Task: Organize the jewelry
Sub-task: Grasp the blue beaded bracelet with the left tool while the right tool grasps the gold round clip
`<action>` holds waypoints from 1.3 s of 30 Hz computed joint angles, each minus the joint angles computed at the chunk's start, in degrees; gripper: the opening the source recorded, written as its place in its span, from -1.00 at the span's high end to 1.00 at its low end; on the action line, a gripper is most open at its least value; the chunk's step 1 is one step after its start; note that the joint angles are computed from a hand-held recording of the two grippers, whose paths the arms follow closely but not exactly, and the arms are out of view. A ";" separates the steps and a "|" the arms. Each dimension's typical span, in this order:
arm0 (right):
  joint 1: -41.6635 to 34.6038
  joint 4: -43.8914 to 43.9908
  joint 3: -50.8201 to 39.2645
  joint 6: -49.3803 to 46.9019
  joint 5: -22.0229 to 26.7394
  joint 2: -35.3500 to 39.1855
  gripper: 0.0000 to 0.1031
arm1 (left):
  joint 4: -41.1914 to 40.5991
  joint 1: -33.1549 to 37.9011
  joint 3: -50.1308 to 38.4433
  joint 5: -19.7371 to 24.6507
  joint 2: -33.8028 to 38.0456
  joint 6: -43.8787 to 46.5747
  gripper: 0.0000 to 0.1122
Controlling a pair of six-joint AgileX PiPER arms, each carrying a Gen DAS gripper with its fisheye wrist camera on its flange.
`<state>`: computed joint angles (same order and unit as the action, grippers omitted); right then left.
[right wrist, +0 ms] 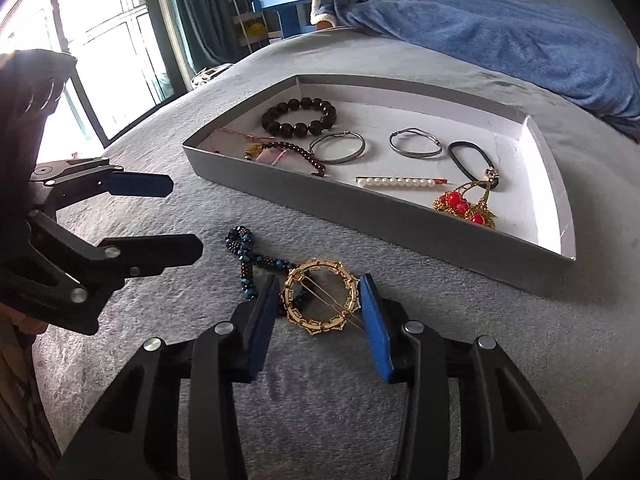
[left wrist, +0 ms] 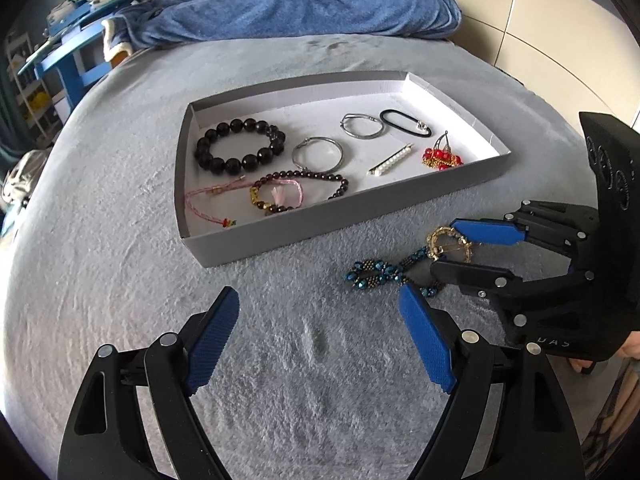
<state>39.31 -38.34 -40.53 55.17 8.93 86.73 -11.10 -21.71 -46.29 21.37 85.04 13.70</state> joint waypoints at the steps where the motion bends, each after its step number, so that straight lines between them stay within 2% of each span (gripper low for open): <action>1: -0.31 1.53 0.29 -1.10 0.17 -0.65 0.20 | -0.03 -0.01 0.02 -0.03 0.05 0.00 -0.47; 7: -1.33 -1.57 1.59 3.19 6.79 -5.46 0.20 | -0.04 -1.58 0.21 -0.66 0.48 0.00 -0.47; 10: -1.99 -1.26 2.00 3.07 8.61 -5.61 0.20 | 0.20 -2.87 0.30 -1.51 0.90 -0.64 -0.47; 14: -1.48 -4.08 2.21 5.63 9.36 -3.68 0.20 | -9.44 -3.16 0.25 -1.87 1.62 8.42 -0.46; 17: -1.04 -7.72 2.42 9.68 9.33 -3.20 0.20 | -10.52 -4.14 -0.56 -2.12 2.86 8.87 -0.32; 18: -0.90 -8.72 2.43 10.84 9.27 -2.97 0.20 | -12.17 -3.97 -1.17 -1.64 3.76 9.86 -0.16; 19: -0.81 -9.21 2.29 11.31 9.32 -2.51 0.18 | -12.55 -3.82 -1.94 -0.87 4.79 9.67 0.12; 22: -0.60 -10.82 2.26 12.91 9.34 -2.08 0.17 | -12.63 -3.78 -2.55 -1.97 6.33 8.66 0.34; 29: -0.94 -11.19 2.18 13.30 8.88 -1.81 0.17 | -14.32 -4.49 -2.26 -5.28 7.64 11.40 0.38; 31: -0.84 -11.25 2.19 13.56 8.90 -1.79 0.17 | -12.39 -5.00 -1.87 -6.10 7.25 10.32 0.49; 39: -0.80 -10.95 2.08 13.24 9.11 -1.84 0.16 | -16.47 -3.08 -1.17 -4.47 5.69 13.55 0.52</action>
<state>38.51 -49.29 -38.44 68.40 18.04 84.89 -27.57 -24.79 -47.46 16.90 90.73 27.25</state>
